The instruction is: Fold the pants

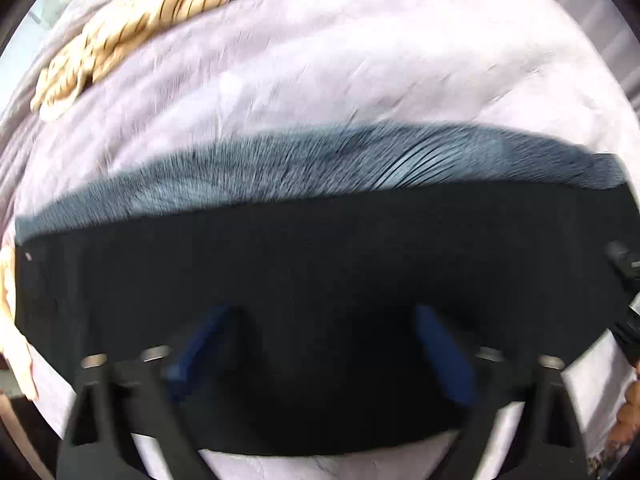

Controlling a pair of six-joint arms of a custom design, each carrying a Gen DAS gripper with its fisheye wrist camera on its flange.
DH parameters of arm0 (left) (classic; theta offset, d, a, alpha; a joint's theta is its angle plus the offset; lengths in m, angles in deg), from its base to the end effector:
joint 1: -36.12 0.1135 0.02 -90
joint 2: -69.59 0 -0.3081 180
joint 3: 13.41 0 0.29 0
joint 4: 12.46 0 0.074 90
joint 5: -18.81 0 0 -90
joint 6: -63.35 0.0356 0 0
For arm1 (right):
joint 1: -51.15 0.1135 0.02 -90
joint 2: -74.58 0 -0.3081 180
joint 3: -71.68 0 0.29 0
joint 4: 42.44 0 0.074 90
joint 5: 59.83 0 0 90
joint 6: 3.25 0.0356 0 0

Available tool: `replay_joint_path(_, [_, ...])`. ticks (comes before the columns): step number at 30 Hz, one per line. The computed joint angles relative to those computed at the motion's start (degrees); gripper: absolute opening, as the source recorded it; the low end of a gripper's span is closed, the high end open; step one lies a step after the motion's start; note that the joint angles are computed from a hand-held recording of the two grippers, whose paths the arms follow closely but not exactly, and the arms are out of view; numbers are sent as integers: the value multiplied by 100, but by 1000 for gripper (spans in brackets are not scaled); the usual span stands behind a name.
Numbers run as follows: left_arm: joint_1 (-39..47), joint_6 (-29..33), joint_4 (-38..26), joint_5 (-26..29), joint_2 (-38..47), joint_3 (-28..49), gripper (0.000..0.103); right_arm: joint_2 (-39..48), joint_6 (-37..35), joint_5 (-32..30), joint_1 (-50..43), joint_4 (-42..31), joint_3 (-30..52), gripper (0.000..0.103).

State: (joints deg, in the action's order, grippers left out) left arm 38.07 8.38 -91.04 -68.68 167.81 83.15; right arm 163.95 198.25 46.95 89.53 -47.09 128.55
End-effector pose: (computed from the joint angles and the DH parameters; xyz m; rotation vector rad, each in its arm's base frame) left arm 0.3723 0.0111 0.3021 0.8497 2.8418 0.0187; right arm 0.2787 0.2076 0.2005 1.5866 1.8412 1.0703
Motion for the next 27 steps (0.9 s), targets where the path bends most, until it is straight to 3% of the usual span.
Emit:
replay_joint_path(1, [-52, 33, -24, 185, -109, 84, 80, -36, -62, 76, 29, 64, -8, 16])
replay_joint_path(5, [-506, -438, 749, 312, -348, 48, 80, -200, -816, 141, 52, -562, 459, 14])
replay_joint_path(7, [-842, -847, 1076, 40, -91, 18, 80, -225, -1057, 169, 46, -753, 649, 14])
replay_joint_path(11, [-1231, -876, 1561, -560, 381, -232, 82, -280, -1445, 118, -6, -1042, 873, 14])
replay_joint_path(14, [-1250, -895, 1263, -448, 181, -44, 82, -328, -1588, 110, -18, -1219, 994, 14])
replay_joint_path(19, [-808, -458, 875, 31, -817, -765, 82, -222, -1850, 223, 53, -1676, 1513, 14])
replay_joint_path(24, [-789, 138, 1401, 58, -1289, -1915, 82, 236, -2450, 152, 80, -2485, 2624, 14])
replay_joint_path(27, [-507, 403, 716, 396, -882, -1282, 82, 733, -2935, 336, 230, -3287, 3804, 14])
